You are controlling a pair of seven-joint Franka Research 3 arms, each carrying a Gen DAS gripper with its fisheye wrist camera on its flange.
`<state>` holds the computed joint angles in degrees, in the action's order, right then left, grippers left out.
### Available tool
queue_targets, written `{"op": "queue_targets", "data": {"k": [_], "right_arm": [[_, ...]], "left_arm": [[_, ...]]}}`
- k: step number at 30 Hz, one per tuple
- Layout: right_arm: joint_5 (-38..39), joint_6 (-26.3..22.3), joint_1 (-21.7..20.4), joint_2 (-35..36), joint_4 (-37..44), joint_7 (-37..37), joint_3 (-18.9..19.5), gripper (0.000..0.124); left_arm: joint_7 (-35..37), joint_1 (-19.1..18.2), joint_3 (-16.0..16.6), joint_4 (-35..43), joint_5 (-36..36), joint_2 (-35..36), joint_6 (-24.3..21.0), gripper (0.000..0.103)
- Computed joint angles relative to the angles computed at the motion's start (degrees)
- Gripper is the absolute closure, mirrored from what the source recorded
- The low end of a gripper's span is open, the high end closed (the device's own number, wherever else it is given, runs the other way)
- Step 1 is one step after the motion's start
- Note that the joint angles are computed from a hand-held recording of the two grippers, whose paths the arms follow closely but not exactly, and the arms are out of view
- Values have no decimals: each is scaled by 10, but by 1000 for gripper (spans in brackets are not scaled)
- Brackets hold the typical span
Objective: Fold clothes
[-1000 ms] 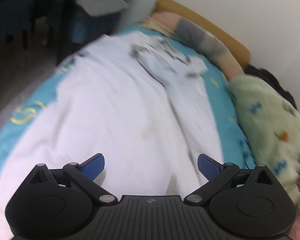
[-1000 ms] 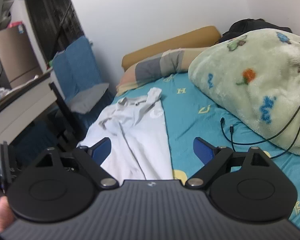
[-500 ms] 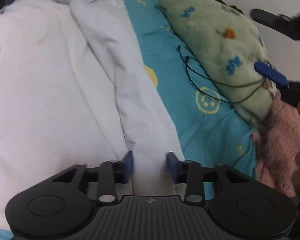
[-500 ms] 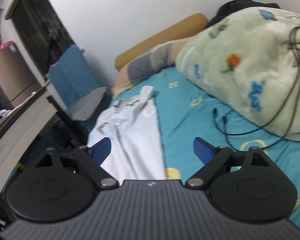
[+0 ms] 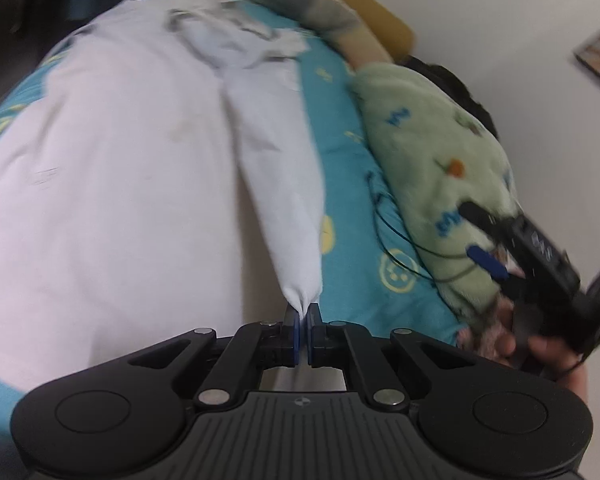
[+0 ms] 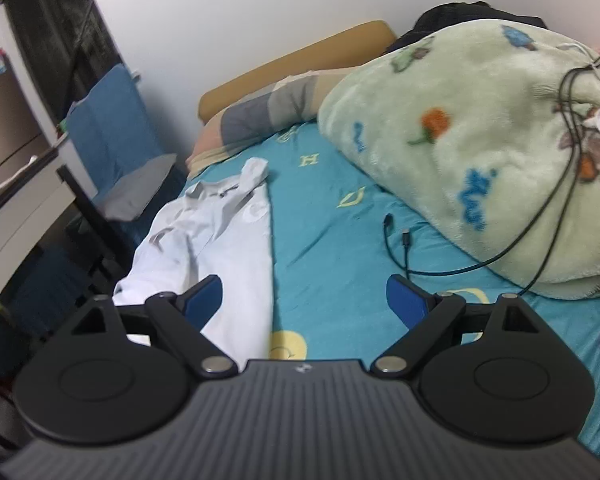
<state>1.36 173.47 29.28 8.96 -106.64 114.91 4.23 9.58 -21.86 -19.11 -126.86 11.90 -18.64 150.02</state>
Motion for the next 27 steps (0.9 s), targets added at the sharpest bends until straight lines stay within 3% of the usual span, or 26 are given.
{"op": "queue_targets", "data": {"k": [4, 7, 8, 9, 11, 13, 17, 21, 23, 24, 26, 27], "right_arm": [[10, -12, -2, 3, 6, -17, 8, 34], [33, -9, -9, 2, 4, -40, 20, 34], [40, -6, -10, 1, 2, -47, 23, 34], [40, -3, -8, 0, 0, -49, 22, 34], [37, 5, -3, -3, -5, -50, 18, 34], [58, 14, -9, -3, -7, -75, 31, 34], [85, 37, -7, 0, -9, -117, 41, 34], [139, 69, -27, 7, -7, -200, 83, 34], [178, 89, -48, 11, -4, -257, 116, 47], [181, 100, -43, 12, -4, -266, 113, 62], [176, 122, -19, 14, -3, -263, 85, 72], [181, 132, -23, 17, 0, -265, 90, 75]], "left_arm": [[20, -3, 13, 16, -27, -13, -129, 100], [57, -7, 20, 37, -45, 6, -192, 98], [67, -6, 19, 45, -45, 12, -201, 93], [74, -5, 18, 49, -43, 13, -204, 88], [77, -1, 14, 60, -33, 24, -197, 49], [79, 0, 11, 65, -26, 33, -181, 40], [73, 6, 24, 57, -51, 30, -149, 27], [34, 34, 30, 64, -37, 34, -133, 26], [17, 53, 35, 82, -16, 48, -124, 24], [9, 62, 39, 93, -7, 57, -118, 23], [-10, 80, 42, 118, 21, 79, -106, 22], [-21, 88, 41, 136, 41, 97, -104, 22]]}}
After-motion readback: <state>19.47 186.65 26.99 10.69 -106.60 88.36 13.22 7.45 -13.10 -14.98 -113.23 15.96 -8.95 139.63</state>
